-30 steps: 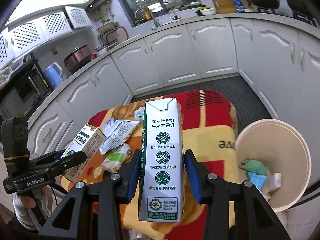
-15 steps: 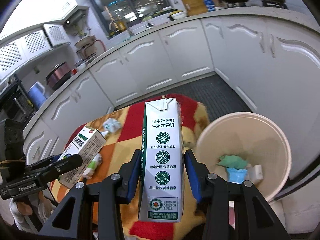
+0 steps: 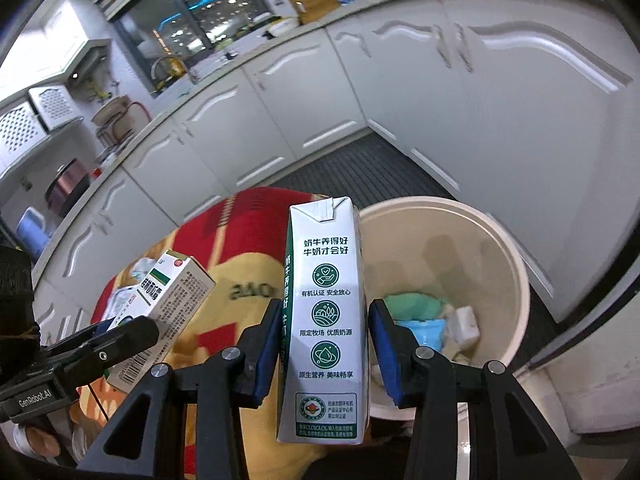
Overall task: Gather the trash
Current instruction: 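Carry the medicine box and milk carton over the white bin, then open both grippers to drop the box and carton into the bin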
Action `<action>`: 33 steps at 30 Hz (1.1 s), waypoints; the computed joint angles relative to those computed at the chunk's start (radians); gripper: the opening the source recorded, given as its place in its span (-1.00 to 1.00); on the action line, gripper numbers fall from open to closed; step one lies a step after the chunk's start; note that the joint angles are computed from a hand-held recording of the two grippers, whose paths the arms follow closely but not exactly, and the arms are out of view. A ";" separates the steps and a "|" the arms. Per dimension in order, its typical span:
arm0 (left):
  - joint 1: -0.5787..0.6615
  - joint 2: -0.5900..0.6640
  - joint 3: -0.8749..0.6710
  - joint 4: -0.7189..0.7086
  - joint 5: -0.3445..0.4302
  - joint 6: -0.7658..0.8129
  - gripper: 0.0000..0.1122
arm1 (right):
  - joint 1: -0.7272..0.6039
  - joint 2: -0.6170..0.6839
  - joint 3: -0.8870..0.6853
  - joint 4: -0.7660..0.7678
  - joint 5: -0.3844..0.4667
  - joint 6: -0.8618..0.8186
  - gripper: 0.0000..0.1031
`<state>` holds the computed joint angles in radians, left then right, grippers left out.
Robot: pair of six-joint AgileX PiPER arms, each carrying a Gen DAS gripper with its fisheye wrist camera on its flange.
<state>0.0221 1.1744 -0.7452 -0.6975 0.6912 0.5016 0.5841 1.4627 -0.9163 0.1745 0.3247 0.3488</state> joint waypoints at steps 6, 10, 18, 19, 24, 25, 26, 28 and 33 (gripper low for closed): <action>-0.074 0.098 -0.030 -0.020 -0.072 -0.007 -0.04 | -0.063 0.034 0.011 0.101 -0.004 -0.105 -0.19; -0.099 0.148 -0.044 -0.030 -0.105 -0.006 -0.04 | -0.091 0.057 0.018 0.129 -0.007 -0.138 -0.19; -0.106 0.210 -0.057 -0.069 -0.120 0.028 -0.04 | -0.122 0.101 0.018 0.131 -0.018 -0.142 -0.19; -0.114 0.220 -0.067 -0.068 -0.122 0.020 -0.04 | -0.124 0.107 0.018 0.126 -0.024 -0.133 -0.19; -0.102 0.258 -0.074 -0.133 -0.111 0.076 -0.02 | -0.119 0.124 0.021 -0.015 -0.041 0.022 0.13; -0.100 0.264 -0.075 -0.130 -0.107 0.074 -0.01 | -0.120 0.120 0.028 -0.007 -0.045 0.020 0.20; -0.098 0.264 -0.075 -0.122 -0.106 0.068 0.03 | -0.122 0.117 0.033 0.002 -0.046 0.012 0.20; -0.093 0.263 -0.071 -0.116 -0.106 0.066 0.13 | -0.120 0.111 0.039 -0.040 -0.041 0.055 0.20; -0.085 0.250 -0.066 -0.114 -0.091 0.063 0.15 | -0.131 0.102 0.050 0.022 -0.029 0.009 0.20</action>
